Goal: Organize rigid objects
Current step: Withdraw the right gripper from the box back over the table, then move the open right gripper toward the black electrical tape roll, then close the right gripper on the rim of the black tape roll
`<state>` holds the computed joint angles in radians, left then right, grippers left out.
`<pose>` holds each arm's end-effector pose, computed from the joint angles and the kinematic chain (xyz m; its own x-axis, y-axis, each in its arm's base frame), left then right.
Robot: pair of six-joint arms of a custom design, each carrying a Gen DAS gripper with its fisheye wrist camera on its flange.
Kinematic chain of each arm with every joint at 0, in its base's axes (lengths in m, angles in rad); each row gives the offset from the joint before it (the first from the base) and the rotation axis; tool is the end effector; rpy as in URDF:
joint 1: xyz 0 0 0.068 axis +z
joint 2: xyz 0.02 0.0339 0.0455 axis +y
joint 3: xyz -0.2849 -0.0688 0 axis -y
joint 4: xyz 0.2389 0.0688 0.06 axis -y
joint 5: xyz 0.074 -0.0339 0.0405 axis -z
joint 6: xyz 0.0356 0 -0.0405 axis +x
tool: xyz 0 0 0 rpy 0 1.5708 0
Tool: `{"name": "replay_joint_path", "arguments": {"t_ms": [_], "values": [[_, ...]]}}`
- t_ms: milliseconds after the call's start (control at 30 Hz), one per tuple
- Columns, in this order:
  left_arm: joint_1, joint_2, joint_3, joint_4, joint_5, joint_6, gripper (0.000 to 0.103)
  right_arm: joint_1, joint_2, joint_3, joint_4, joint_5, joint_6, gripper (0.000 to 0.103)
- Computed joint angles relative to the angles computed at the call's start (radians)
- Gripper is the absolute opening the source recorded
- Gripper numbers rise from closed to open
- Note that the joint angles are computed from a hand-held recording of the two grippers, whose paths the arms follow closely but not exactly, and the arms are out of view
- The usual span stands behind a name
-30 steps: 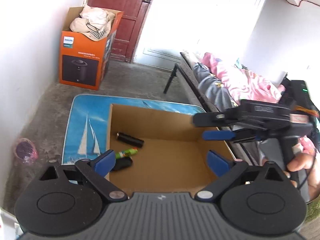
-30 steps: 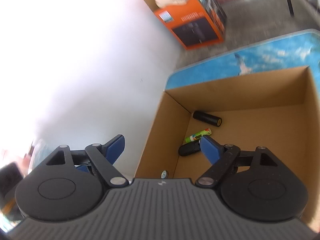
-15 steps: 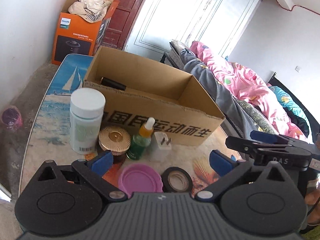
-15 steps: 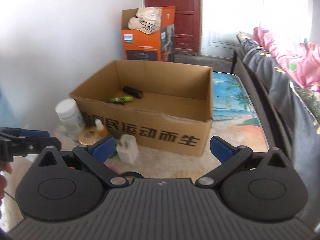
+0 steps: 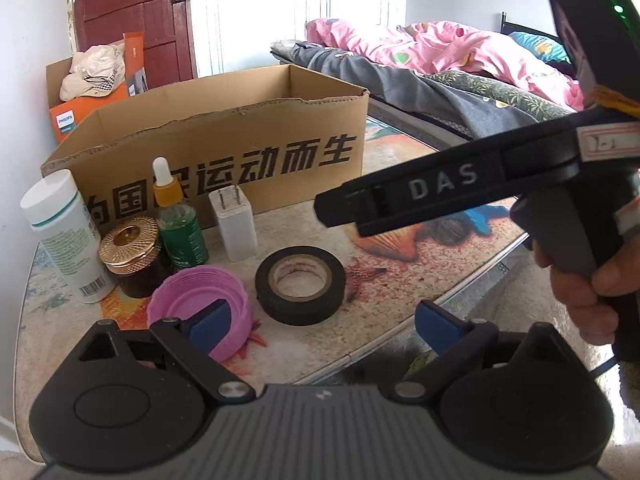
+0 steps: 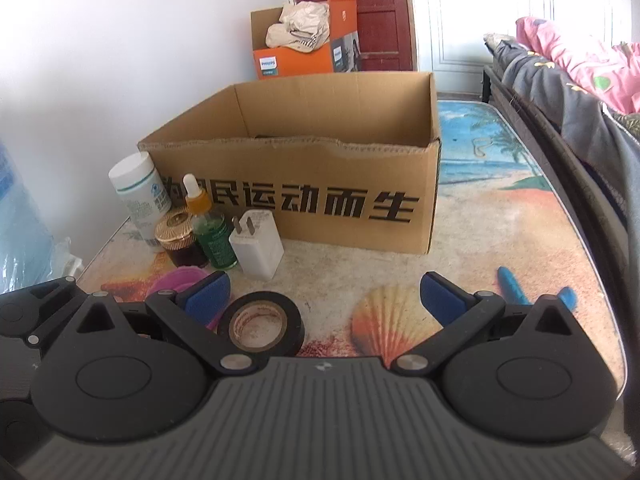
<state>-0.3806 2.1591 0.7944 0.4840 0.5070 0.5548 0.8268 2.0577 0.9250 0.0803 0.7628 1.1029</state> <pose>0.3210 -0.1470 0.0479 -0.2864 0.6106 -0.7384 0.8972 0.4414 0.0171 0.2608 0.2470 0.0878 -0.5331 0.3735 -0.7591 0.3897 0.9048 0.1716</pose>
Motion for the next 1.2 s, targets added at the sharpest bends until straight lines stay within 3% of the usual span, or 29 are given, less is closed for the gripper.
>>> {"name": "replay_joint_path", "arguments": {"t_ms": [100, 267, 333, 467, 600, 667, 1200], "values": [[-0.018, 0.019, 0.018, -0.018, -0.013, -0.010, 0.090, -0.026, 0.020, -0.019, 0.087, -0.066, -0.044, 0.095], [-0.038, 0.053, 0.072, -0.080, -0.039, -0.023, 0.074, -0.077, 0.061, -0.028, 0.195, -0.180, -0.106, 0.067], [-0.045, 0.069, 0.097, -0.096, -0.062, -0.035, 0.073, -0.095, 0.078, -0.026, 0.219, -0.221, -0.114, 0.052], [-0.039, 0.099, 0.151, -0.140, -0.074, -0.054, 0.068, -0.125, 0.104, -0.031, 0.270, -0.292, -0.126, 0.042], [-0.042, 0.121, 0.183, -0.133, -0.069, -0.063, 0.066, -0.137, 0.106, -0.040, 0.285, -0.320, -0.115, 0.025], [-0.045, 0.126, 0.190, -0.130, -0.063, -0.063, 0.066, -0.141, 0.102, -0.063, 0.324, -0.347, -0.093, 0.022], [-0.069, 0.091, 0.127, -0.128, -0.055, -0.038, 0.062, -0.026, 0.018, -0.145, 0.251, -0.275, 0.101, 0.024]]}}
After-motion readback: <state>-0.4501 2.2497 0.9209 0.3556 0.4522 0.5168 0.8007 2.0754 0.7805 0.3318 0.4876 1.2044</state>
